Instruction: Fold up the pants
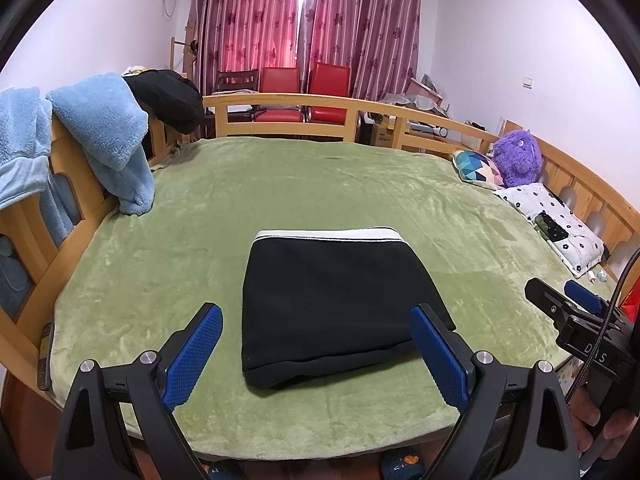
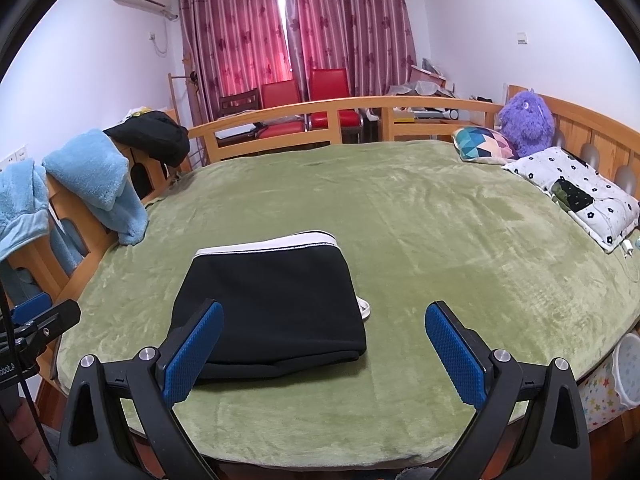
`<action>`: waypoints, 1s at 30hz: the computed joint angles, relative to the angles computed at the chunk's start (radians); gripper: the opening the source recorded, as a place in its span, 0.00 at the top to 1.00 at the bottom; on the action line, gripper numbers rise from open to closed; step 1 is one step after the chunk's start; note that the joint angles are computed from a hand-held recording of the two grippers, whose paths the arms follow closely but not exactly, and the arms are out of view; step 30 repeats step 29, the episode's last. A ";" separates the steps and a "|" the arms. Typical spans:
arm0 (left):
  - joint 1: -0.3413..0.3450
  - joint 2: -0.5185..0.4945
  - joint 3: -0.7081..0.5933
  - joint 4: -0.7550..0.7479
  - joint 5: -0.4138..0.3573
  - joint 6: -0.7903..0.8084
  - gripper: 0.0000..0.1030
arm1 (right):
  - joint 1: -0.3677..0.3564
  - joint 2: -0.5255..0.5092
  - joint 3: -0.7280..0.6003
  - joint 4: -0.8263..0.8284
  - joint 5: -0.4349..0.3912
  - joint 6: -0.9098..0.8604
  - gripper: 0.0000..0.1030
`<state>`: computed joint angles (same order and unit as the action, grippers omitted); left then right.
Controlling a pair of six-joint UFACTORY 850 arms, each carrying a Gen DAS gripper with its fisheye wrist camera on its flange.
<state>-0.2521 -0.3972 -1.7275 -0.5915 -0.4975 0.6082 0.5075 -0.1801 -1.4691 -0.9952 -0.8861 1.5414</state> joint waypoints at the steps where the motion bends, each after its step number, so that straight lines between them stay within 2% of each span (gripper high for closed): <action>1: 0.001 -0.002 -0.002 -0.003 -0.001 0.003 0.08 | -0.002 0.001 0.001 0.001 0.001 -0.003 0.03; 19: -0.002 -0.002 0.002 -0.010 0.004 -0.001 0.08 | 0.000 -0.013 -0.020 0.002 0.000 -0.013 0.03; 23: -0.007 0.011 0.022 0.026 0.041 -0.026 0.08 | -0.001 -0.018 -0.022 -0.003 0.005 -0.002 0.03; 30: -0.004 0.017 0.031 -0.011 0.036 0.000 0.08 | -0.001 -0.030 -0.032 -0.005 -0.002 -0.008 0.03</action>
